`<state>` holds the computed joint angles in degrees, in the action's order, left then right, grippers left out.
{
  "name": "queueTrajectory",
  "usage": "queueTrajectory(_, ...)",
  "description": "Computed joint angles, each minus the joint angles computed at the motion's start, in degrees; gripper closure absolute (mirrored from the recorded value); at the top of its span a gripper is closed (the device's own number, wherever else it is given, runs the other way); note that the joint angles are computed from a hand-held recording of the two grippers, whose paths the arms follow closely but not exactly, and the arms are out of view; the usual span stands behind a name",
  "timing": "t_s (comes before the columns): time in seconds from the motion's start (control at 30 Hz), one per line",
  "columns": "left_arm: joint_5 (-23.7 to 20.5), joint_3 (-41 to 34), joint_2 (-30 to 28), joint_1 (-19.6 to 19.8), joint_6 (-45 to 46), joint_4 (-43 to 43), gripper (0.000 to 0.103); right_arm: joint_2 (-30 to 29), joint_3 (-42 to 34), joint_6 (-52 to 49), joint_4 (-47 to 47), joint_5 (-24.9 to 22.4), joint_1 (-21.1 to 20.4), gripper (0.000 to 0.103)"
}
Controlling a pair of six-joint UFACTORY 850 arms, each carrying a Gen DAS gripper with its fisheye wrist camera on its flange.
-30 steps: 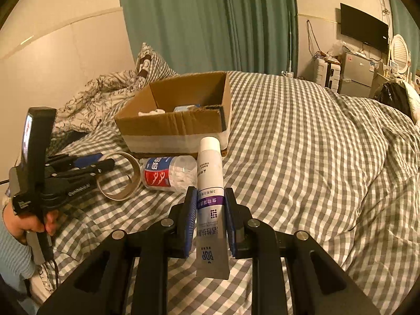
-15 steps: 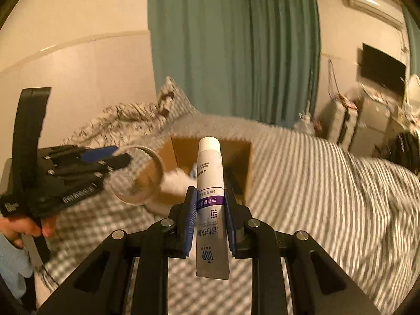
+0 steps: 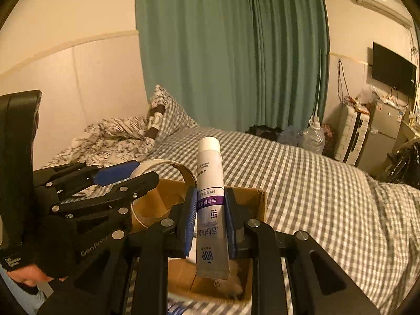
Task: Organize objects
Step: 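Carry the tube and tape roll into the box while both tools open, then withdraw both open tools from the box toward the floss-pick bottle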
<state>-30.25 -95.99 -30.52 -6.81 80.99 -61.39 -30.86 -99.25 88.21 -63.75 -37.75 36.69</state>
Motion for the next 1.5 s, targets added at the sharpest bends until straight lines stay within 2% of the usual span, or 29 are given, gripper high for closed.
queueTrajectory(0.23,2.42,-2.49,-4.69,-1.41,-4.73,7.47,0.076,-5.04,-2.62,-1.9,5.17,3.26,-3.27,0.083)
queueTrajectory(0.33,2.38,-2.81,-5.27,-1.66,-7.73,10.75,0.074,-5.56,-2.66,-1.67,6.2,2.65,-3.53,0.082)
queueTrajectory(0.4,2.18,-2.66,-5.08,-1.61,-8.93,12.54,0.068,-5.53,-2.8,-1.68,6.01,0.94,-3.2,0.071)
queueTrajectory(0.43,2.18,-2.57,-4.89,-1.58,-9.58,13.32,0.052,-5.16,-2.53,-0.68,5.04,-0.38,-2.78,0.053)
queueTrajectory(0.47,2.63,-1.88,-4.28,-1.52,-9.51,13.07,0.035,-4.32,-1.81,0.23,4.33,-1.29,-2.36,0.042)
queueTrajectory(0.5,3.19,-0.37,-3.02,-1.26,-7.5,10.58,0.029,-3.4,-1.11,1.52,3.31,-2.19,-1.87,0.041)
queueTrajectory(0.57,2.74,1.41,-1.25,-0.73,-4.6,7.0,0.026,-1.57,0.04,2.67,2.51,-3.4,-1.08,0.04)
queueTrajectory(0.67,0.9,3.94,1.85,0.23,-2.3,4.08,0.024,1.28,0.9,2.89,1.19,-7.48,0.79,0.03)
queueTrajectory(0.7,0.17,4.96,3.09,0.69,-1.05,2.84,0.021,2.27,1.05,2.94,0.26,-9.42,1.62,0.028)
queueTrajectory(0.77,-0.96,7.2,5.94,1.73,1.63,0.52,0.01,4.35,1.4,3.31,-1.6,-12.84,3.42,0.023)
queueTrajectory(0.87,-1.43,9.69,9.94,3.27,4.87,-2.98,0.008,6.79,1.54,4.33,-4.07,-16.76,6.21,0.011)
queueTrajectory(0.93,-2.44,10.56,11.98,4.62,5.14,-4.59,0.0,8.28,1.88,5.19,-5.78,-19.01,8.21,0.006)
queueTrajectory(1.0,-5.29,11.12,14.03,6.57,5.16,-6.43,0.0,9.39,2.05,5.94,-7.34,-20.82,10.07,0.0)
queueTrajectory(1.23,-12.8,13.24,19.45,11.41,5.64,-10.06,0.0,10.8,0.97,3.98,-9.74,-28.13,16.17,0.0)
queueTrajectory(1.43,-15.55,19.11,23.12,14.35,9.38,-12.18,0.0,9.82,1.28,5.69,-8.23,-35.73,19.7,0.0)
queueTrajectory(1.5,-16.06,21.5,23.58,15.12,10.02,-12.31,0.0,9.86,3.54,8.23,-8.51,-36.51,20.73,0.0)
